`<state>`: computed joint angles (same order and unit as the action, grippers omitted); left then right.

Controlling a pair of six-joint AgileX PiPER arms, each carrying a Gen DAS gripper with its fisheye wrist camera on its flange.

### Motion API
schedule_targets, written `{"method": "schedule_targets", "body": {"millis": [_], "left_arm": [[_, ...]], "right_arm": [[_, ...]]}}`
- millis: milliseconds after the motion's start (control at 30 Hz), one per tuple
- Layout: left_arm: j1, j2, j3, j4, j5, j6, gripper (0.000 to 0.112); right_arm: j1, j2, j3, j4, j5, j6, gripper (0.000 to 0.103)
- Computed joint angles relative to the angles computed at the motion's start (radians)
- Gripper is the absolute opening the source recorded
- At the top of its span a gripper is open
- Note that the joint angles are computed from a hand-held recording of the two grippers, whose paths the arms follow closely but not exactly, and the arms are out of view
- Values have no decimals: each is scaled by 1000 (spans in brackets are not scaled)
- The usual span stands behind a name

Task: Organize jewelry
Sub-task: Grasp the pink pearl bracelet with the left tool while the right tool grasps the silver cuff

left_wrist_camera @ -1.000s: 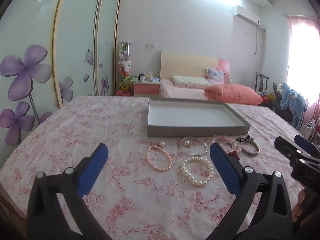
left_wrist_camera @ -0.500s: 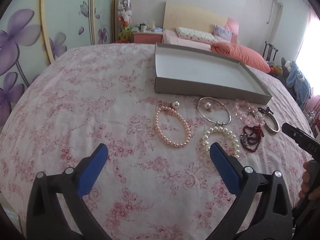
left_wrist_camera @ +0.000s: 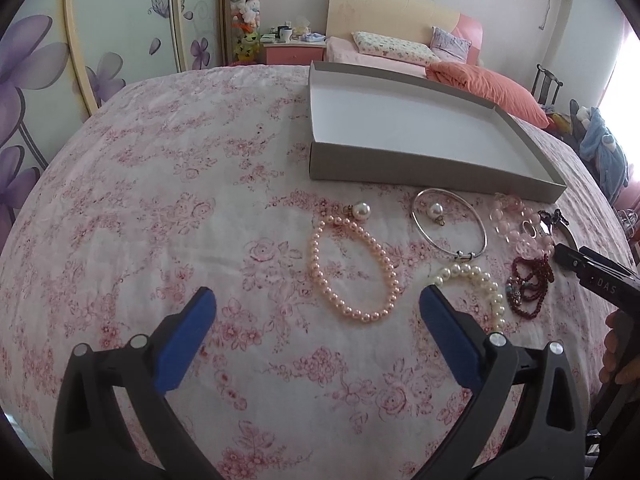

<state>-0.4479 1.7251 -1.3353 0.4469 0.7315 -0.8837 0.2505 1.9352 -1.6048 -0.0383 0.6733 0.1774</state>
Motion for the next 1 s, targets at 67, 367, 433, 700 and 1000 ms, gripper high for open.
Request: {"method": "schedule_targets", "body": {"millis": [67,367,433,700,1000], "left_arm": [[3,12,-18,-1,5,5,99],[22,66,-84,-63,22,68,76],[31,74,-91,-81,17,80,74],[61,65,-86,-103,-2,83,49],[-7,118,-143,46,87,18,35]], "right_arm": [[6,15,-21,-15,-1,3,70],[-8,15,-10,19,-26,-50,67],[-9,19,-14,16,-25,-45,67],[-5,24,-24,8,-21,-41,67],[2,57,-75,-11,0,-24,69]]}}
